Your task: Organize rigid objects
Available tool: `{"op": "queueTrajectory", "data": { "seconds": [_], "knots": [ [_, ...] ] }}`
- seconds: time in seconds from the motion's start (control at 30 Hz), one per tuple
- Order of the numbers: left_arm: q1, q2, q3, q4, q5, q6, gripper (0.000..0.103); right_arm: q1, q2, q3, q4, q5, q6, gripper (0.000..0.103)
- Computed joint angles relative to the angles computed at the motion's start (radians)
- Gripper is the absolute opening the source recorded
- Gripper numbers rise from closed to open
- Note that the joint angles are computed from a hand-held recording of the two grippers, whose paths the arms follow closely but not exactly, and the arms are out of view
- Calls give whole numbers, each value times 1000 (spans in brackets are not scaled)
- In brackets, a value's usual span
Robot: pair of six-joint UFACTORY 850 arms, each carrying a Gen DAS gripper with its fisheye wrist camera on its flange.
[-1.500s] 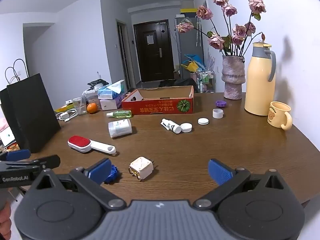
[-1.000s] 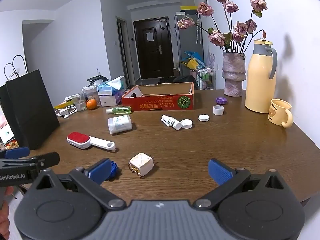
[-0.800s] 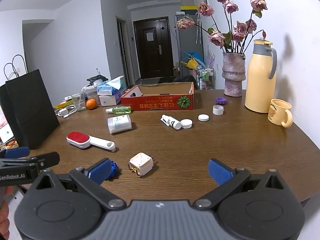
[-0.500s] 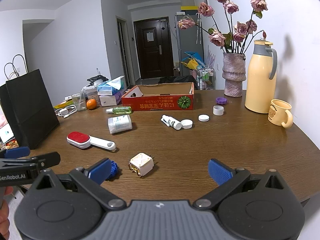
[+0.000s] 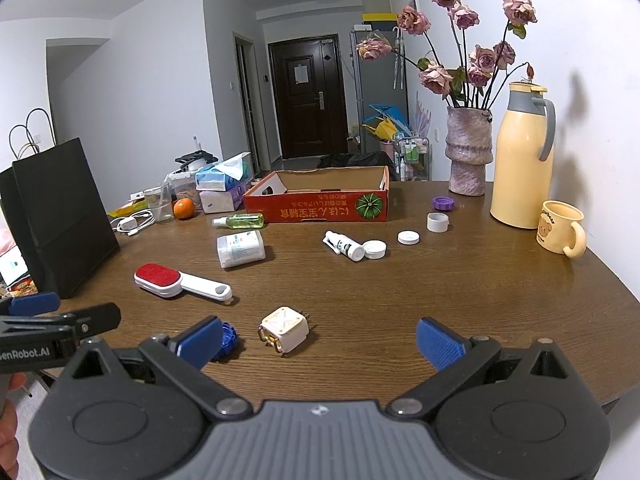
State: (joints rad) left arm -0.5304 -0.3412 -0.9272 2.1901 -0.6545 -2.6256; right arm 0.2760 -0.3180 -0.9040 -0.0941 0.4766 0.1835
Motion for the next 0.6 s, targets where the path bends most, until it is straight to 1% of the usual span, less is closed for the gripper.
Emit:
{"op": "queueTrajectory", "data": {
  "seconds": [0.6],
  "knots": [
    [-1,-1,-1,1,-2,-1,103,0,8,2,-2,-4,-1,103]
  ]
}}
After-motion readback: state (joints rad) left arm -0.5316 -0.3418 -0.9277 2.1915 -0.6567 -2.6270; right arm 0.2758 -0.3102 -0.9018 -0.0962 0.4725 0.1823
